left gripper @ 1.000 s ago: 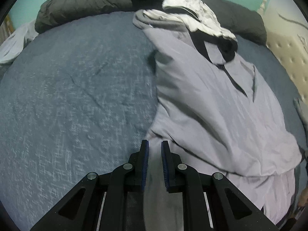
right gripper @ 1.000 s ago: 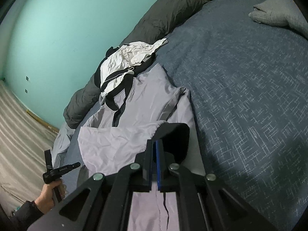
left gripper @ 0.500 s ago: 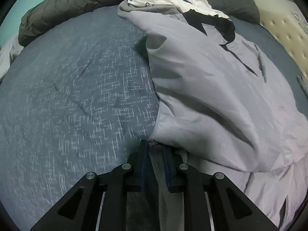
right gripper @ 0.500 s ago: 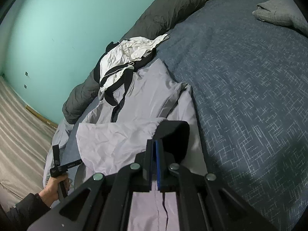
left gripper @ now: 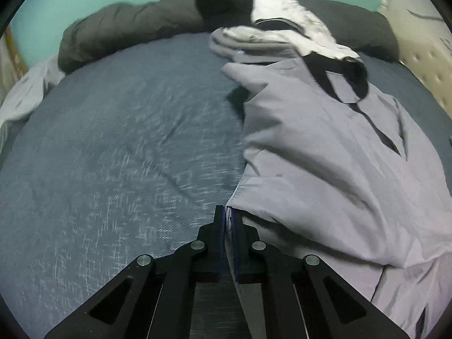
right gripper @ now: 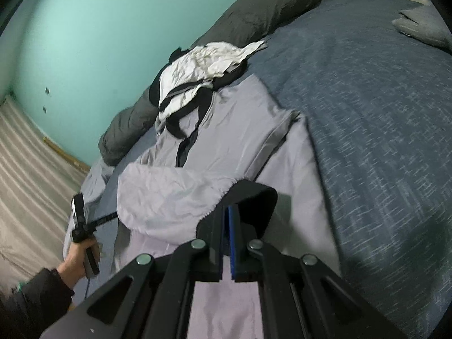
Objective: Fold clothes
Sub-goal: 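Carry the sleeve across the jacket front with the right tool, then open the right tool to lay the sleeve on the jacket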
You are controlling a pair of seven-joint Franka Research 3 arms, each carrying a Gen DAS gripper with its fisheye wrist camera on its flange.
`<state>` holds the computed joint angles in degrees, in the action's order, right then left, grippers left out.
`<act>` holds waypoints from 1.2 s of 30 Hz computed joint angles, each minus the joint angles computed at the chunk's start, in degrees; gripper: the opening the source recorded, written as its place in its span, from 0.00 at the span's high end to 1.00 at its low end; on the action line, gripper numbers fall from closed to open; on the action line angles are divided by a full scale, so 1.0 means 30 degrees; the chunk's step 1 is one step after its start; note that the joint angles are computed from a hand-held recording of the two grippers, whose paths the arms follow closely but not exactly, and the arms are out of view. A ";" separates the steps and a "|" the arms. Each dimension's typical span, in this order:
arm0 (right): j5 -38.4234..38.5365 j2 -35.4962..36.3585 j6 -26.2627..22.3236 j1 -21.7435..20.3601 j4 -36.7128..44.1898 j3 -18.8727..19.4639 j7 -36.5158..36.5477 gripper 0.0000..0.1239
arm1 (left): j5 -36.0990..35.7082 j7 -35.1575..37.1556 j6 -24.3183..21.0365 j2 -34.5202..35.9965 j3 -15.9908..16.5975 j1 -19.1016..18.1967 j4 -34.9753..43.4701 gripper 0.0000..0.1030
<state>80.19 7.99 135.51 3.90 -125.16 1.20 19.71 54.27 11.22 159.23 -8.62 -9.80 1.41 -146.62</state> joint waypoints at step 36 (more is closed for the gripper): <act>-0.3635 -0.1181 0.2067 0.0728 -0.1205 0.0479 0.4737 0.98 | -0.5034 0.3019 0.1994 -0.4062 -0.0608 0.0534 -0.3604 0.95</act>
<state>69.28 4.45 141.71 6.09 -128.77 2.63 33.92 39.17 20.28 165.21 -20.81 -11.62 3.01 -157.43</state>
